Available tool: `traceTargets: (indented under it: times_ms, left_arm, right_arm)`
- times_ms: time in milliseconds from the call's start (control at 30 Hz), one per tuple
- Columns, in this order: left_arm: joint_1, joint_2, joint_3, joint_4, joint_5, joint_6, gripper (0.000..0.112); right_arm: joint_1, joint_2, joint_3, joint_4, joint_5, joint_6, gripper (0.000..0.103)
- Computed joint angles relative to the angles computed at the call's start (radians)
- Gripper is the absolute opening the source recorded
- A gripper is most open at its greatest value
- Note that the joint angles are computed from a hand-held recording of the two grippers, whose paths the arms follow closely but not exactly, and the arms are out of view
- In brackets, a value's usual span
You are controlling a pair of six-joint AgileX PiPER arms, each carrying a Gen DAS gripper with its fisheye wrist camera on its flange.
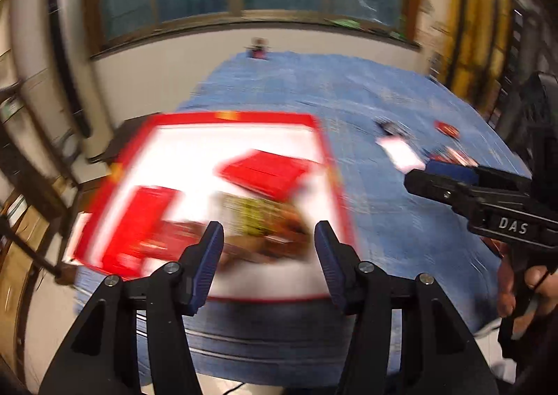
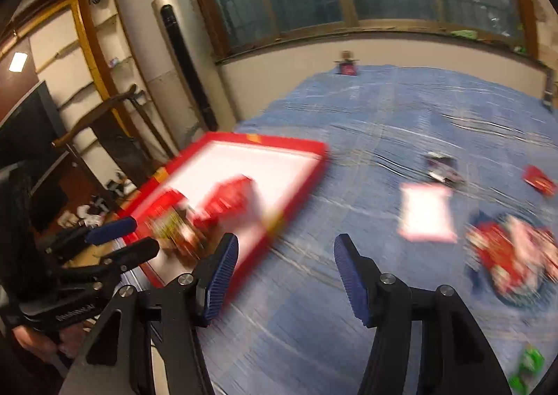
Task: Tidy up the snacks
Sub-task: 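Grasp the green snack packet with the right gripper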
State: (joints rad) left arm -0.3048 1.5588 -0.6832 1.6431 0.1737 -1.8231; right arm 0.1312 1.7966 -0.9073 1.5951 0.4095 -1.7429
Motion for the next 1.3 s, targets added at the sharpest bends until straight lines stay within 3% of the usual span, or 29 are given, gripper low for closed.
traceTargets:
  times_ms: [100,233,400,533,833,967,1300]
  left_arm:
    - [-0.105,0.024,-0.011,-0.116,0.012,0.09,0.06]
    - [-0.211,0.062,-0.04,-0.256,0.017,0.22,0.064]
    - [-0.305,0.096,-0.097,-0.516,0.019,0.478,0.064]
    - [-0.395,0.119,-0.128,-0.528,0.044,0.507,0.064]
    - [-0.465,0.188,-0.225,-0.751,0.024,0.788,0.064]
    - [-0.468,0.212,-0.255,-0.815,0.04,0.826,0.064]
    - [-0.438,0.223,-0.275,-0.903,0.065,0.86,0.064]
  right_arm:
    - [-0.138,-0.077,0.141,0.07,0.04,-0.169,0.065]
    - [-0.394,-0.131,0.243,-0.008,0.151,-0.228,0.07]
    - [-0.678,-0.112,0.245,-0.117,0.237,-0.225,0.073]
    - [-0.782,-0.081,0.22,-0.161,0.26,-0.234,0.073]
    - [-0.777,0.008,0.163,-0.14,0.239,-0.272,0.073]
    - [-0.749,0.048,0.089,-0.202,0.25,-0.155,0.073]
    - [-0.582,0.074,0.038,-0.215,0.085,-0.102,0.072]
